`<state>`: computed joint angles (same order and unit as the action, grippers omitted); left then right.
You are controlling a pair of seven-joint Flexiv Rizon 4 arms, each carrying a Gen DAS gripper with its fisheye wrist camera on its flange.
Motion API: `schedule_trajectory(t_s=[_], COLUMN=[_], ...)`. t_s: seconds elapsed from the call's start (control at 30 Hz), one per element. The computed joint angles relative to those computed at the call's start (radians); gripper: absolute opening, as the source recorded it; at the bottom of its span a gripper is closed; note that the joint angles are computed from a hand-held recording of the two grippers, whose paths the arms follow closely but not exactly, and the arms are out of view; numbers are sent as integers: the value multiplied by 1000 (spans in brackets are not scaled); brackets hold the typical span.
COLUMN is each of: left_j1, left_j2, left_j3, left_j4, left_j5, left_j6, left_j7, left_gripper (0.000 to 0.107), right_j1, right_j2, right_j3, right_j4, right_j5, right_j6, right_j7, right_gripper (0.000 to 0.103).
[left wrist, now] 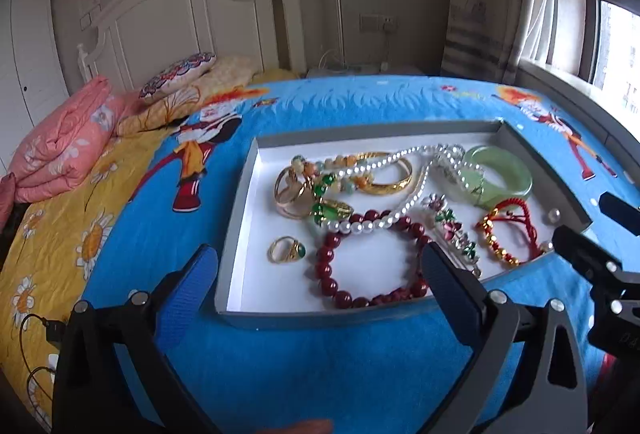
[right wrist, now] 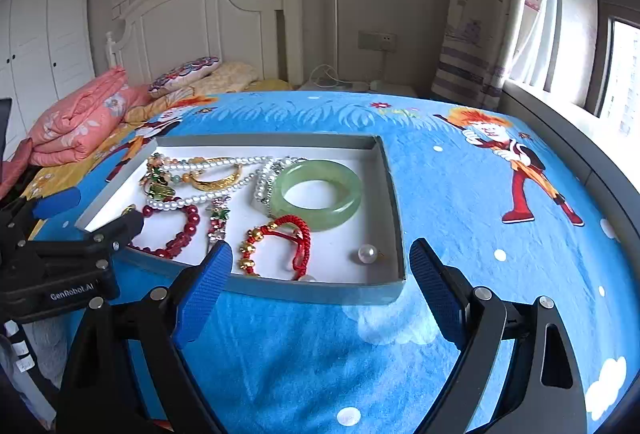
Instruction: Organize jewelry
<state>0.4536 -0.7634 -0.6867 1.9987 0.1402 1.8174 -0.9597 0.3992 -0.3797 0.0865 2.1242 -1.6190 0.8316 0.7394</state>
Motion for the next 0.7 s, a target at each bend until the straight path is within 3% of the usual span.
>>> schedule_trajectory(t_s=[0.1, 0.23, 0.7], left_j1=[72, 102, 106], left_j2=[-36, -53, -61], left_j3=[-80, -116, -123], left_j4=[13, 15, 19], left_j5=[29, 20, 23], left_j6=[-5, -22, -8], left_j7=[19, 25, 37], left_gripper=[101, 101, 101], right_j1=[-2, 0, -2], right_j2=[-1, -4, -9], right_j3=[0, -1, -4], right_j4=[2, 0, -2], right_j5=[12, 16, 9], right_j6=[1, 1, 12], right_j7=[5, 1, 8], right_gripper=[87, 87, 87])
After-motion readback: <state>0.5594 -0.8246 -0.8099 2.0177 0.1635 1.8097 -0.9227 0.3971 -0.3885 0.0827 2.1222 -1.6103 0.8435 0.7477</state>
